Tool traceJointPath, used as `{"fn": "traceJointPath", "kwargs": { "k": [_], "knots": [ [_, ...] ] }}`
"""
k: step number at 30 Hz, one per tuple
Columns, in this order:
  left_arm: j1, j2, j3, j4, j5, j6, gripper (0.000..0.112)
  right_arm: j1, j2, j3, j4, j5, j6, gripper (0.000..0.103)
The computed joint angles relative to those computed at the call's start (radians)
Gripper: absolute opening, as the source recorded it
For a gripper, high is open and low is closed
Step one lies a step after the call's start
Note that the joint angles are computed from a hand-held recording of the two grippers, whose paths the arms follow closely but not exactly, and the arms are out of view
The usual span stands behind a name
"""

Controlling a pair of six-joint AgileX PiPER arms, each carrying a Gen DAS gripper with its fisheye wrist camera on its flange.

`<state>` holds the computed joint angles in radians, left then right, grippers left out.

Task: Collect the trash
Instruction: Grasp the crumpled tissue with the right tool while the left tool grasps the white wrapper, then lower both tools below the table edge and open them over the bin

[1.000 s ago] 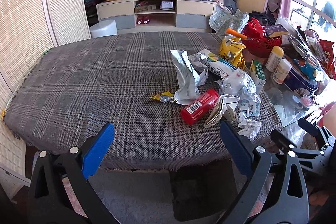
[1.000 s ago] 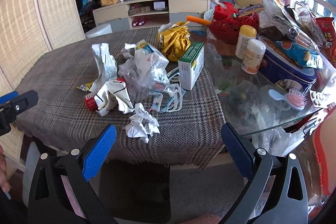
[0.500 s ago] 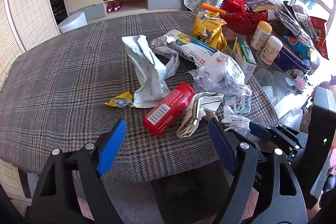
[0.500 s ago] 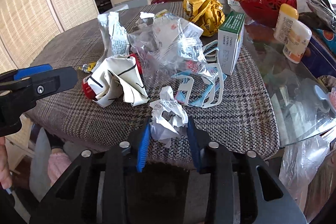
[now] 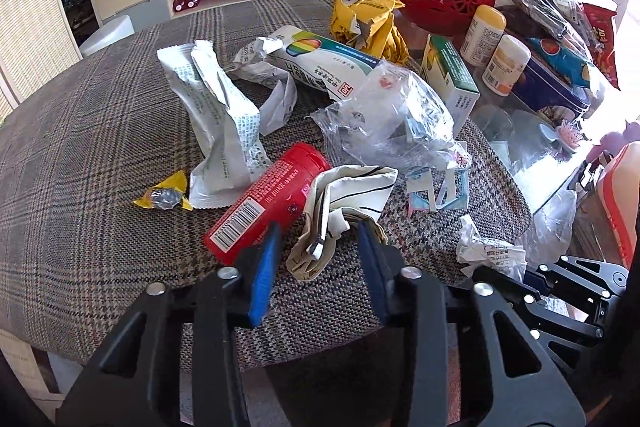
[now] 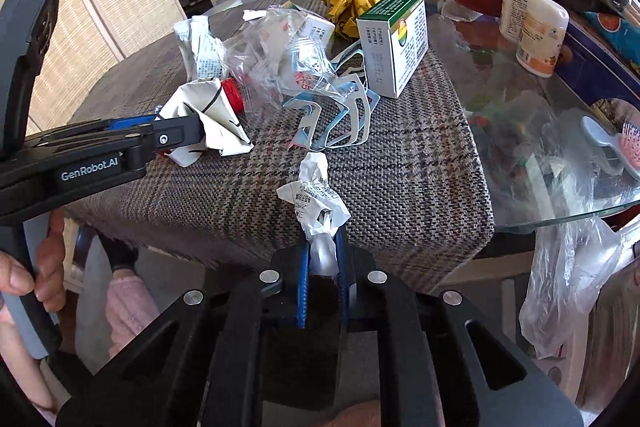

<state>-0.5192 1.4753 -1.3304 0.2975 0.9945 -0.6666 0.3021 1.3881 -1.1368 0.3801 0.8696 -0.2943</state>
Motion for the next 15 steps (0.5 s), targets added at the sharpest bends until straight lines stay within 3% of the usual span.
{"fn": "traceJointPath", "kwargs": {
  "k": [1,6,9,15],
  "knots": [
    [0.011,0.004,0.004,-0.024,-0.01,0.013,0.014,-0.002,0.005,-0.003,-0.001,0.001,-0.001,0.013],
    [0.009,-0.021,0.029,-0.032,-0.026,0.004,0.006,0.031,-0.011,-0.011,-0.045,0.013,0.052,0.013],
    [-0.022,-0.069,0.055,-0.017,-0.013,-0.034,0.005,0.049,-0.033,-0.003,-0.068,0.023,0.079,0.013],
    [-0.162,-0.204,0.124,0.074,0.09,-0.211,0.005,0.097,-0.133,0.057,-0.134,0.058,0.144,0.013]
  ]
}}
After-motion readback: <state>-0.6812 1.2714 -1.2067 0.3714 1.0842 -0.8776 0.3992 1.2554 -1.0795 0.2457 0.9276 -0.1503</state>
